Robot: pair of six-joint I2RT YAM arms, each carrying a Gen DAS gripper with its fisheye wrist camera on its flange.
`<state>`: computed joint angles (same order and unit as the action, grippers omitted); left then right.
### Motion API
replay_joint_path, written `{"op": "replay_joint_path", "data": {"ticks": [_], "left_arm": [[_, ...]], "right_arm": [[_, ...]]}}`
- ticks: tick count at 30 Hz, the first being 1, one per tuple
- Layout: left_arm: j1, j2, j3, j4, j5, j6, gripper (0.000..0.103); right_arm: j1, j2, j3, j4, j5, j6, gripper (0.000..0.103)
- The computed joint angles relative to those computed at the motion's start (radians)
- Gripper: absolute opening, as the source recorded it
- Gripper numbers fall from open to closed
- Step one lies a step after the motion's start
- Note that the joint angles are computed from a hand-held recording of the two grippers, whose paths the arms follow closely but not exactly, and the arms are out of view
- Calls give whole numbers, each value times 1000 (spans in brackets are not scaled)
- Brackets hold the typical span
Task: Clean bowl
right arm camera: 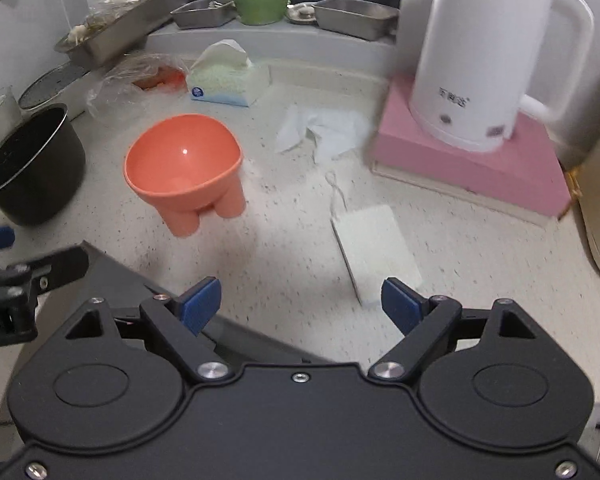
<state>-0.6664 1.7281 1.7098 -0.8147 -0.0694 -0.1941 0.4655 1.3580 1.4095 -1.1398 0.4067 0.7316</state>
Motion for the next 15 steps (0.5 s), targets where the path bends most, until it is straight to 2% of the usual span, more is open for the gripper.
{"op": "replay_joint_path", "data": {"ticks": [2, 8, 15], "left_arm": [[-4, 9, 32, -49, -10, -27, 103], [-17, -20, 33, -61, -1, -55, 103], [-66, -16, 57, -98, -94, -70, 103]], "right_arm": [[23, -25, 4, -33, 11, 39, 89], [63, -49, 5, -64, 44, 90, 89], [86, -93, -10, -65, 62, 91, 89]]}}
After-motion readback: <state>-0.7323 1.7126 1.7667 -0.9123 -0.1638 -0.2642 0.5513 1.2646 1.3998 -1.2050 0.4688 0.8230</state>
